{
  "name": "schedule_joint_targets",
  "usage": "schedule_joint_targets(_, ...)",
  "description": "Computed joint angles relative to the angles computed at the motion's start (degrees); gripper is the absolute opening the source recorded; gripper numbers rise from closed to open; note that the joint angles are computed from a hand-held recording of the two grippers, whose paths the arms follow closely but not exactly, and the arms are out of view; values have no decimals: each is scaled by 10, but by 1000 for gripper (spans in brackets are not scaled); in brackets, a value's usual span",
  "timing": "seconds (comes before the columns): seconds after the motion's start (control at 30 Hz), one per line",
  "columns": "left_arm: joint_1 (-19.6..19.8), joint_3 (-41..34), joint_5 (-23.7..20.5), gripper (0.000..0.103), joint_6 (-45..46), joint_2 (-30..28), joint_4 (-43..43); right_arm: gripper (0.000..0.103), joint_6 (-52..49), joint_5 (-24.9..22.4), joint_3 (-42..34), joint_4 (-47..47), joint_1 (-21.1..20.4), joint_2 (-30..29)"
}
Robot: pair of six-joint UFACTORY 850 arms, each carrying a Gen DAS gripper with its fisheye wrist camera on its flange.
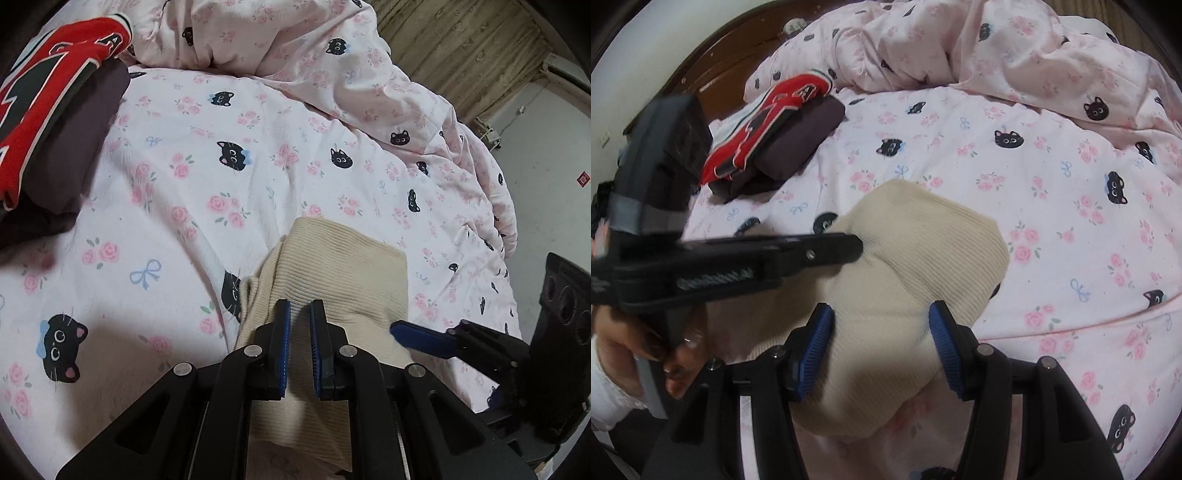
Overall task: Fold clothes
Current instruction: 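Grasp the folded sweater with the right gripper while the left gripper holds it, then carry the folded sweater with both grippers toward the red jersey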
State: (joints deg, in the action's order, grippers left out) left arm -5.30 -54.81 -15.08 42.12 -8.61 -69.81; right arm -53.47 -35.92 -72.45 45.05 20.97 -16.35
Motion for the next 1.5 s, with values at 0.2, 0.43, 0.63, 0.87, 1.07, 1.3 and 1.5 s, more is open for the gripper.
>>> schedule_joint_targets(0.2,5,10,-4,9,30,2,-42,57,-38,-19,47,119,-39,40)
schedule_joint_targets(0.43,1,13,9,9,30,3,-41,58,-27,-155,100,309,-120,27)
schedule_joint_targets(0.63,11,19,-7,9,77,1,-96,58,-23,-209,100,346,-126,6)
schedule_joint_targets(0.87,20,22,-26,9,108,0,-138,58,35,-196,54,310,-90,-27)
schedule_joint_targets(1.07,42,30,-76,8,158,-4,-218,42,53,-204,29,329,-75,-59)
schedule_joint_targets(1.3,60,39,-115,9,175,8,-254,28,20,-233,46,370,-88,-66)
schedule_joint_targets(1.5,97,46,-169,38,118,28,-217,22,-27,-294,64,437,-110,-82)
